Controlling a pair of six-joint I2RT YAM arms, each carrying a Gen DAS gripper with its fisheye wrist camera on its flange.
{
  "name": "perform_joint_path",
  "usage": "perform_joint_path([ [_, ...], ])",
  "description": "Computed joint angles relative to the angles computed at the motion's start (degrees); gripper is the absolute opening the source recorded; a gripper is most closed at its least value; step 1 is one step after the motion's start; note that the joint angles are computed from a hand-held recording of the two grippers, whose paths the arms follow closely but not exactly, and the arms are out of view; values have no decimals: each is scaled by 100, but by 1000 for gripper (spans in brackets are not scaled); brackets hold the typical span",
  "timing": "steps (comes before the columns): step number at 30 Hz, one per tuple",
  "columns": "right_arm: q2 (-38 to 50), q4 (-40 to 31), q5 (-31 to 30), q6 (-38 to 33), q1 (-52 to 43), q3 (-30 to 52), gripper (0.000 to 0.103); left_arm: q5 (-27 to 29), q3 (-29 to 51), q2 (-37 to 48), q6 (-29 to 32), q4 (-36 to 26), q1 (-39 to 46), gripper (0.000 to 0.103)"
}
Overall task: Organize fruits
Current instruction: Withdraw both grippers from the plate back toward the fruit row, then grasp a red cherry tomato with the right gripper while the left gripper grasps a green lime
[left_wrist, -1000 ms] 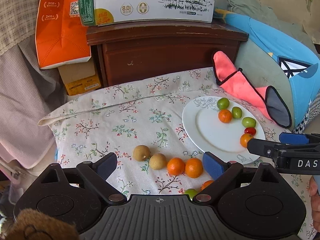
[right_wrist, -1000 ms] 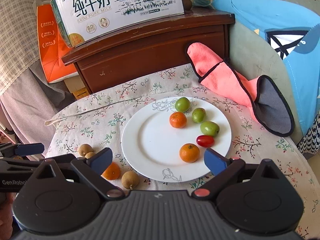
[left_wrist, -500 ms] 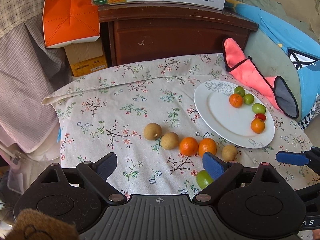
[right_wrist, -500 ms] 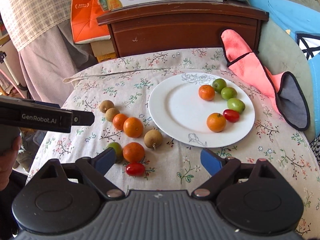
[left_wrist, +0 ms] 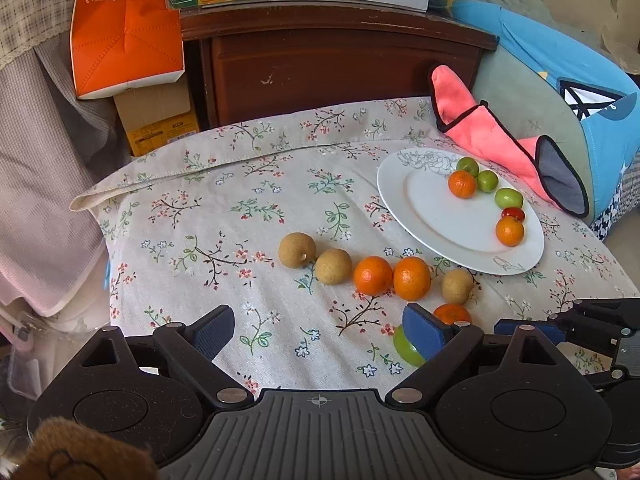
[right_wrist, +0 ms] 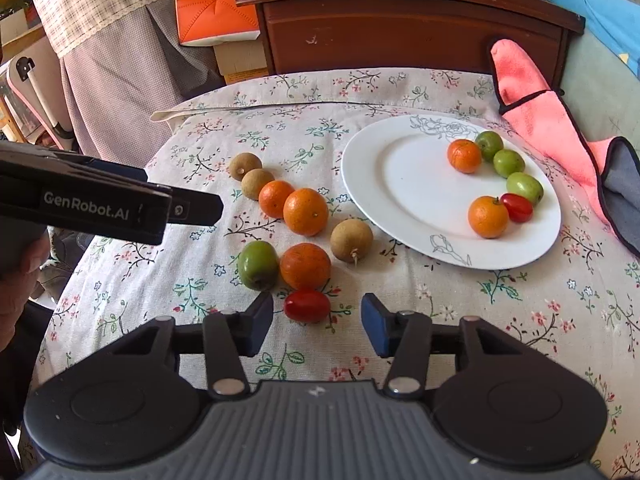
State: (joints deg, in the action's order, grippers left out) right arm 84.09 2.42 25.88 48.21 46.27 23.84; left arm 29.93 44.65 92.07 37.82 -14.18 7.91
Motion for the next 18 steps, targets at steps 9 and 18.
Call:
perform_joint_path([
  [9, 377, 287, 73, -233, 1, 73, 33, 231, -18, 52, 210, -114, 24, 85],
  [18, -11, -5, 20, -123, -13, -63, 27, 371, -75, 140, 686, -266, 16, 78],
])
